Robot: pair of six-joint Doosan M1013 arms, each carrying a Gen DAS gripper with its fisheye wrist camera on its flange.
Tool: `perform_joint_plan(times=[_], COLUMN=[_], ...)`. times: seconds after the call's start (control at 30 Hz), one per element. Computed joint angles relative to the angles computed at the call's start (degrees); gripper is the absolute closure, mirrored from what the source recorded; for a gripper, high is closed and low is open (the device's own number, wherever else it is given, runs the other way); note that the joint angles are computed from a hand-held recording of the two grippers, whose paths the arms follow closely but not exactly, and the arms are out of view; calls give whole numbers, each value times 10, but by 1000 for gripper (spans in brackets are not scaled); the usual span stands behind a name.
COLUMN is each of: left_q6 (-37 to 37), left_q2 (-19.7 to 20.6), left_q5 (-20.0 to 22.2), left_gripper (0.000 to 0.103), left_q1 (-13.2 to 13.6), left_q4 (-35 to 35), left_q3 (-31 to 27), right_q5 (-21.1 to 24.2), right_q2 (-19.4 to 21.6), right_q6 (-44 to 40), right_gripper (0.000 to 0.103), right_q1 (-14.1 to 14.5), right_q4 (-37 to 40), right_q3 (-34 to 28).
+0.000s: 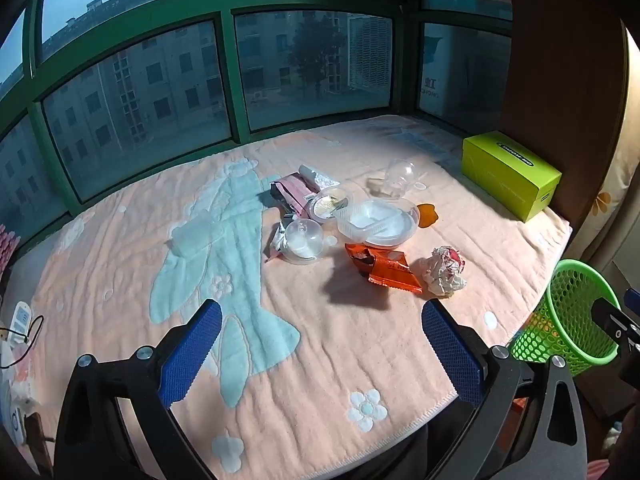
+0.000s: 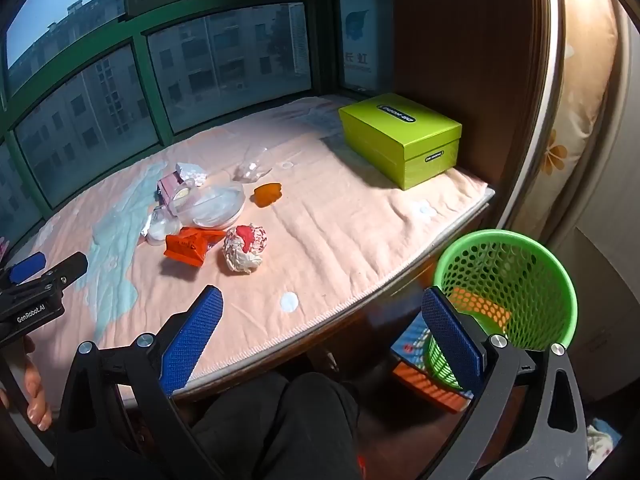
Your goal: Collect trash
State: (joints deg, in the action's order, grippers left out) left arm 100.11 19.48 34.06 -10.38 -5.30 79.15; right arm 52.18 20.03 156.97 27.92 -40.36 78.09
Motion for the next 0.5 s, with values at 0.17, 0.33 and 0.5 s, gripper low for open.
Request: perform_joint_plan(times=[0.17, 0.33, 0.5], left_q6=[-6, -9, -3], left_q2=[3, 2, 2], left_q5=[1, -1, 3], left_gripper=[6, 6, 6], left_q1=[0, 1, 1], left_q4=[4, 7, 4], left_q3=[-1, 1, -3], right_q5=[0, 1, 2], right_q2=[0, 1, -1], right_q6=[-1, -2, 0], right_gripper=[5, 5, 5], right_q1=[1, 1, 1], right_q4=[-3, -5, -5], right_q3=[1, -1, 0])
